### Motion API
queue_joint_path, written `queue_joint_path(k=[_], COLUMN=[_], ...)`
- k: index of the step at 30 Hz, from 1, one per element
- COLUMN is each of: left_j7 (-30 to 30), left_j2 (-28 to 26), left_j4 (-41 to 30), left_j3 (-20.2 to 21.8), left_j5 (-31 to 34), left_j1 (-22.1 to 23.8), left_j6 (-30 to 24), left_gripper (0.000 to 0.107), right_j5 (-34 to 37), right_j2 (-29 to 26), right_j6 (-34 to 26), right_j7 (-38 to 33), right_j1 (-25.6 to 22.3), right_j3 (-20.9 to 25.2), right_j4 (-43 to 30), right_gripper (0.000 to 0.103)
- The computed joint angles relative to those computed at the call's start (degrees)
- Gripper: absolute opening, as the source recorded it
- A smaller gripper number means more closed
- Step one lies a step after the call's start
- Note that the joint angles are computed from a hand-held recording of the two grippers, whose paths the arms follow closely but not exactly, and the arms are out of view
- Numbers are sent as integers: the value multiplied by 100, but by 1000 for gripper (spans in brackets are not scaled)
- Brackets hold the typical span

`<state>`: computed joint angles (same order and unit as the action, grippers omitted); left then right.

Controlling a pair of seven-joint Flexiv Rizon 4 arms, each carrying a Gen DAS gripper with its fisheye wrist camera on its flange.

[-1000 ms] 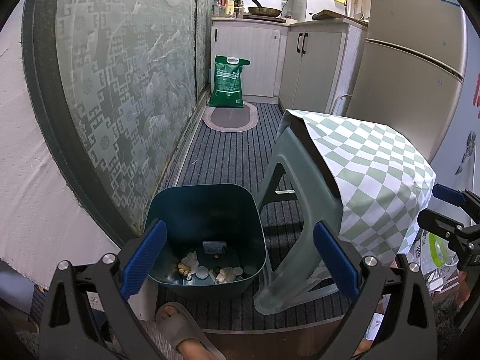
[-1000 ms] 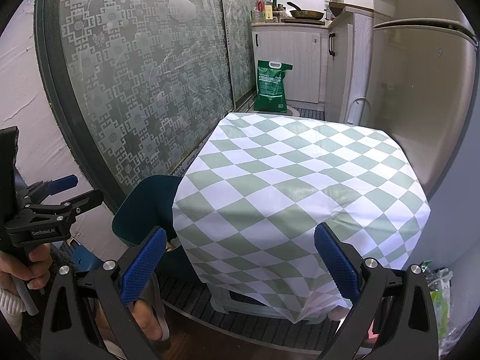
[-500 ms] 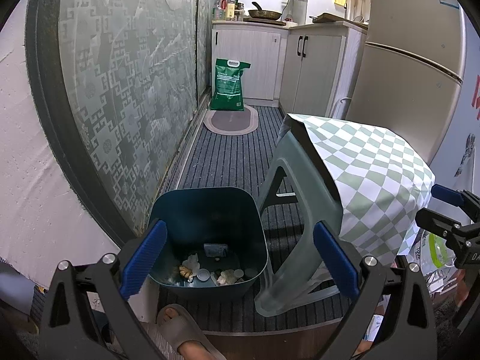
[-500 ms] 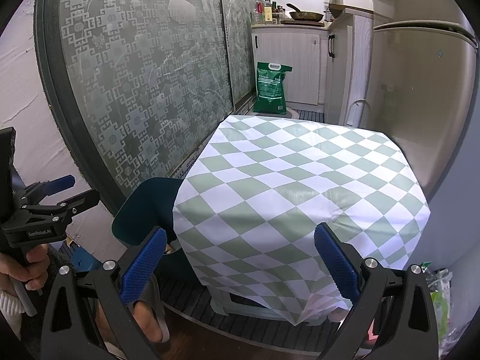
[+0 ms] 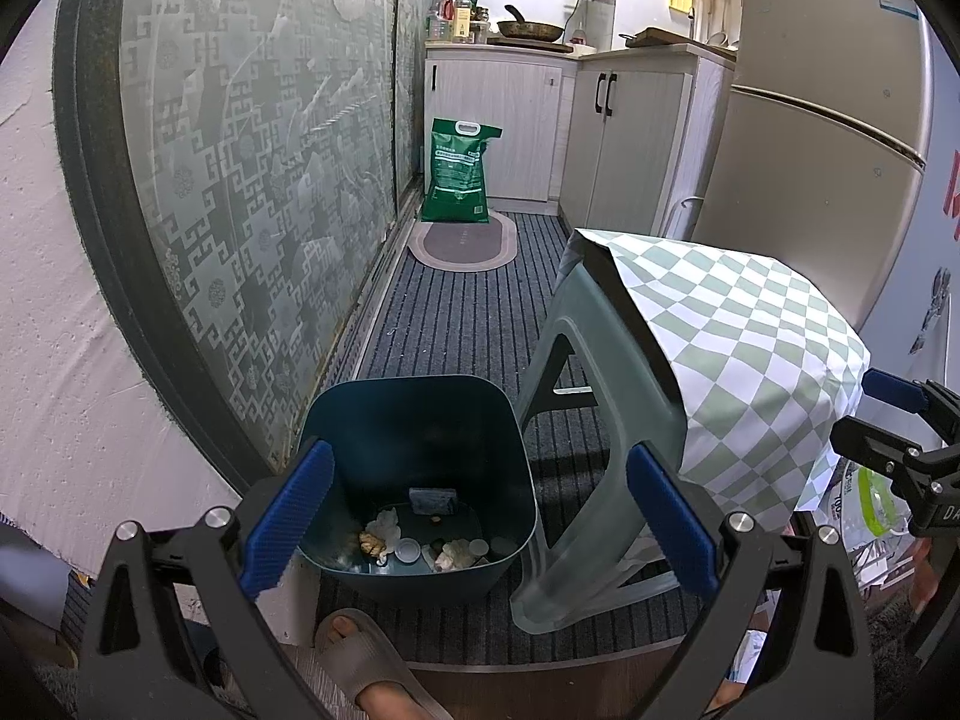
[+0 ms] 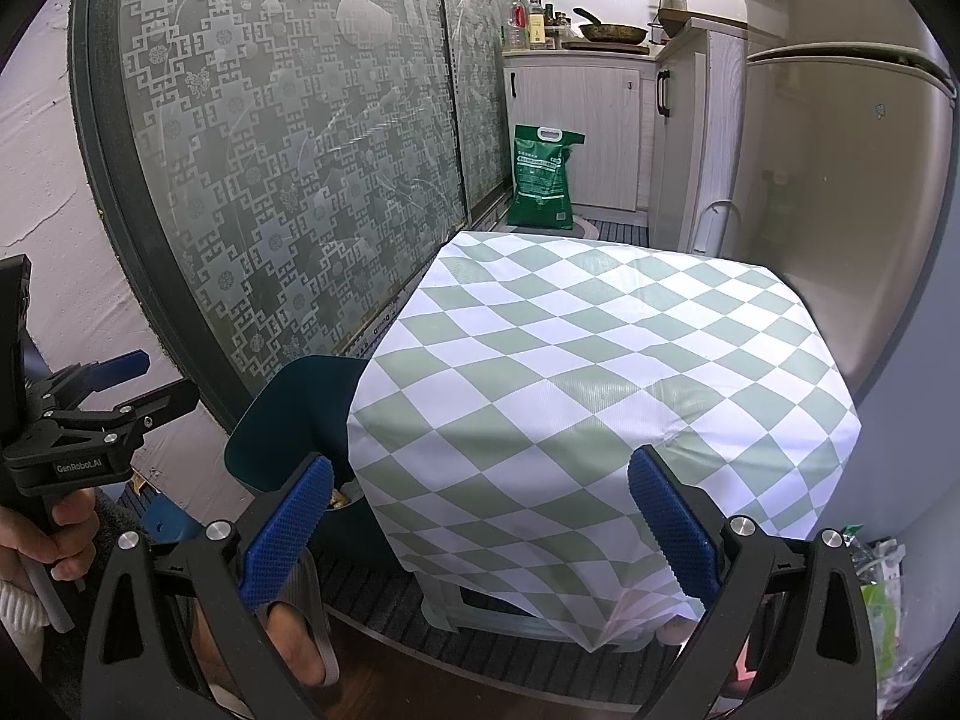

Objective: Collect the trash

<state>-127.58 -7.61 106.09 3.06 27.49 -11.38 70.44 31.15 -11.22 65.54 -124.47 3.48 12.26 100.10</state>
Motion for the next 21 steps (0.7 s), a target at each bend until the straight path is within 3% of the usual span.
queue_joint_path(k=[21], left_j7=[63], left_j2=[13], left_j4=[22], left_j3=[-10], left_j5=[-52], left_j1=[24], left_j6=[17], left_gripper=[100], right_j5=[-14], right_j2=[-7], right_j6=[6], right_j7=[-7], right_j1=[4], right_j3=[3], right_j4=[3], right_gripper=[99])
